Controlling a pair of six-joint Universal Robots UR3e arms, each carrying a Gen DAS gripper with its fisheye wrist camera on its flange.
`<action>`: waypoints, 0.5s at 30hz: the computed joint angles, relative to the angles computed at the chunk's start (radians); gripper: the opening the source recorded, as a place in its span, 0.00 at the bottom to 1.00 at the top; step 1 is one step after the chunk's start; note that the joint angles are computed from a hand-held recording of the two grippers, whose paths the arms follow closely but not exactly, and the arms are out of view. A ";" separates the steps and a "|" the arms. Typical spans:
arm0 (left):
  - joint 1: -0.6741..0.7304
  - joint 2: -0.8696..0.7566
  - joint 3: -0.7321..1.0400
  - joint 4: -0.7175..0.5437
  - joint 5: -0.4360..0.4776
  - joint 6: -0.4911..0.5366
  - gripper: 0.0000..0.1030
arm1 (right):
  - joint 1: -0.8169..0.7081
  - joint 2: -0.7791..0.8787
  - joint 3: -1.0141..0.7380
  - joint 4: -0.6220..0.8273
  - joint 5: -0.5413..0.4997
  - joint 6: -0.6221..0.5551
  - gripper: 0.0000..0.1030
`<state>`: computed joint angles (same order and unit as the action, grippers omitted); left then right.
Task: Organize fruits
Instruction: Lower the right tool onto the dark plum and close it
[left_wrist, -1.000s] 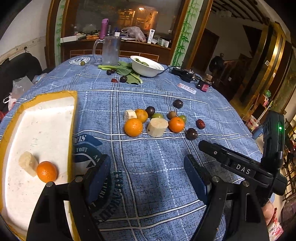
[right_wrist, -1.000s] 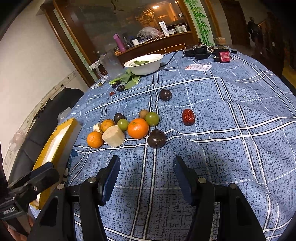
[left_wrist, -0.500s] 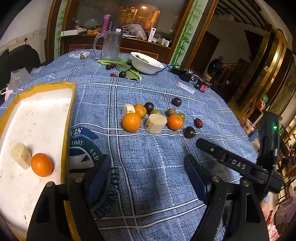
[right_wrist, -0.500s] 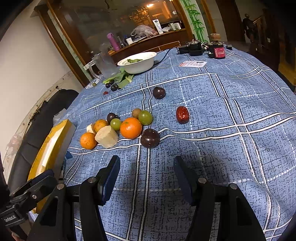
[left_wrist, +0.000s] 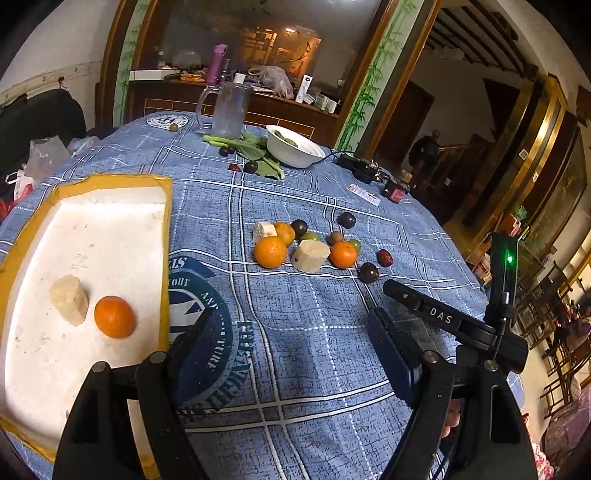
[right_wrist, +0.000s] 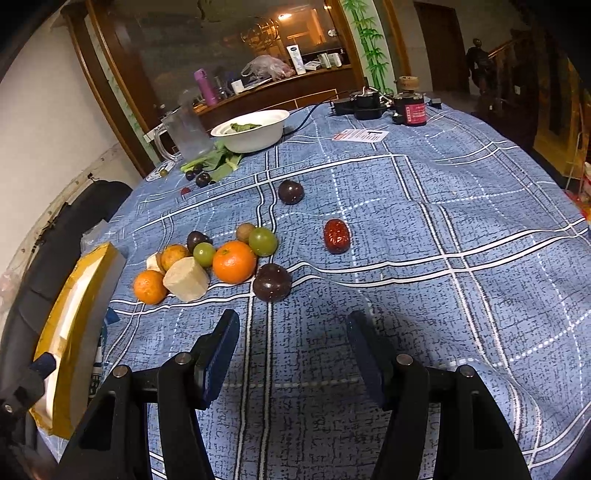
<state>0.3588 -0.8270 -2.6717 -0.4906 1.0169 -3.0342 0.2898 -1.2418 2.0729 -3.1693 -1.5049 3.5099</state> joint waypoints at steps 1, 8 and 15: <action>0.008 0.018 -0.002 -0.019 -0.007 0.006 0.78 | 0.005 0.000 -0.002 0.001 -0.013 0.003 0.62; -0.034 -0.012 0.018 0.000 0.029 -0.002 0.78 | 0.008 -0.006 0.001 0.000 -0.020 0.006 0.63; -0.053 -0.081 0.036 0.067 0.073 -0.035 0.78 | -0.036 -0.080 -0.063 0.076 0.046 -0.091 0.63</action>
<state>0.3053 -0.9075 -2.6362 -0.4238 1.0898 -3.0687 0.2536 -1.3217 2.0099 -3.0928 -1.4589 3.4194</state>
